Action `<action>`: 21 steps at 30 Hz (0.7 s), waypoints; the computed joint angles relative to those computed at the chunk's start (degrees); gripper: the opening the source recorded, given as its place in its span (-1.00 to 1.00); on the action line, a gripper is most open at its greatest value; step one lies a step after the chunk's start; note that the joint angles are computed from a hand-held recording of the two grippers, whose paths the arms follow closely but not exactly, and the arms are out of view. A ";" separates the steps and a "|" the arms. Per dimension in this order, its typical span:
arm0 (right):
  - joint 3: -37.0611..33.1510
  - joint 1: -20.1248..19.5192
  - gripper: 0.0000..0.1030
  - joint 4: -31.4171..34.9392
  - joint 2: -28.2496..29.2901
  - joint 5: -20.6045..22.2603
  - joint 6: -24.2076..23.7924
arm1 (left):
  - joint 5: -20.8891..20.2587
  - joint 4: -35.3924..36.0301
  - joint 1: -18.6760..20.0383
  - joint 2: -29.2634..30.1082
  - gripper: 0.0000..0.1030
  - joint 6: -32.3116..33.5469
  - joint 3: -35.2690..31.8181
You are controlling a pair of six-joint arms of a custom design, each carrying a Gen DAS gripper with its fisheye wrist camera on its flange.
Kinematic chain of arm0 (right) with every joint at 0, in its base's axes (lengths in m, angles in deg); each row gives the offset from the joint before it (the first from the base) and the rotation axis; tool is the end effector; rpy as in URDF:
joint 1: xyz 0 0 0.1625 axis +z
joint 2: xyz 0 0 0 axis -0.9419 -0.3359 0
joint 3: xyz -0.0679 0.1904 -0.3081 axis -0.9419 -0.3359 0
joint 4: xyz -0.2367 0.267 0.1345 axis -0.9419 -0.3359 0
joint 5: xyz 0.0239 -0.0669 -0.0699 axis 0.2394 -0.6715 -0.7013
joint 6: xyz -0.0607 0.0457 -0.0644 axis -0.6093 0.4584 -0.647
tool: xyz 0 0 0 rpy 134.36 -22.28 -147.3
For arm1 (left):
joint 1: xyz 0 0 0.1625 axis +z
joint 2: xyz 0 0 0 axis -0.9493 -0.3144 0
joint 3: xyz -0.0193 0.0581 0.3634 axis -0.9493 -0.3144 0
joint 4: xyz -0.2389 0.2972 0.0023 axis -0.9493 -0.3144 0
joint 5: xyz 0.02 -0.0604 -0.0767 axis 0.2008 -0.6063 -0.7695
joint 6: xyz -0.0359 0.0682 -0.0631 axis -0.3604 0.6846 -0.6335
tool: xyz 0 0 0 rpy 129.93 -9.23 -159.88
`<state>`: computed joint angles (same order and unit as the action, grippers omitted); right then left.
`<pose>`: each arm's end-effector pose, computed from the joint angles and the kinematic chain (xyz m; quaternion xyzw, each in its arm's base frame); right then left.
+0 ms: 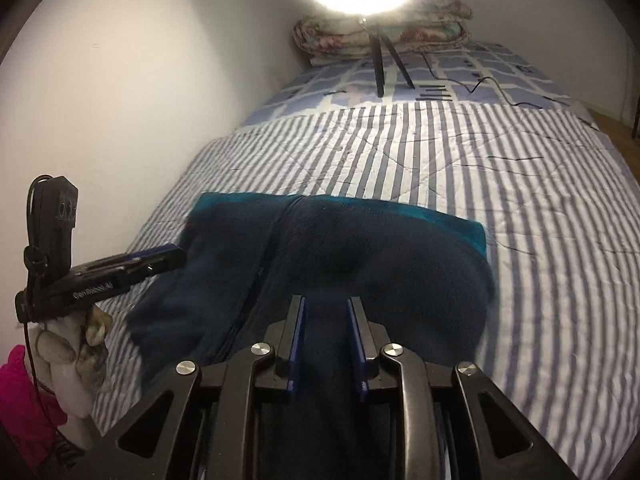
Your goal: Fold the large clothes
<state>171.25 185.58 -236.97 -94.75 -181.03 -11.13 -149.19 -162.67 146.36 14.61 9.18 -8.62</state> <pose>0.3481 -0.5286 0.0599 0.1966 -0.9323 0.2469 0.1769 -0.0012 -0.6598 0.4276 0.2041 0.9311 -0.2288 0.1978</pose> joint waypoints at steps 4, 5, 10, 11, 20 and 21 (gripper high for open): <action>5.29 1.02 -0.55 0.52 -3.01 -4.32 3.34 | 2.59 0.11 -0.71 -4.78 -0.29 0.94 6.81; 7.08 0.51 -0.55 0.70 -4.13 -3.99 5.59 | 3.18 0.64 -0.17 -5.38 -0.29 -0.23 8.00; 11.75 -1.96 -0.57 0.92 -5.51 -4.12 10.59 | 0.00 0.81 3.57 -6.39 -0.27 -3.00 10.58; 11.92 -1.83 -0.57 1.07 -5.10 -4.75 10.02 | 0.61 0.54 3.23 -6.75 -0.27 -2.63 11.18; 17.83 -1.32 -0.05 -6.48 -12.26 -0.23 6.11 | -7.53 3.91 4.87 -10.51 0.52 -8.32 6.75; 18.82 -1.62 0.13 -9.68 -12.72 0.09 5.38 | -8.87 2.69 5.64 -10.45 0.60 -10.13 5.83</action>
<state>190.07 183.96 -246.64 -107.47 -180.95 -5.74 -158.05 -159.97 152.00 4.16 -0.95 -2.79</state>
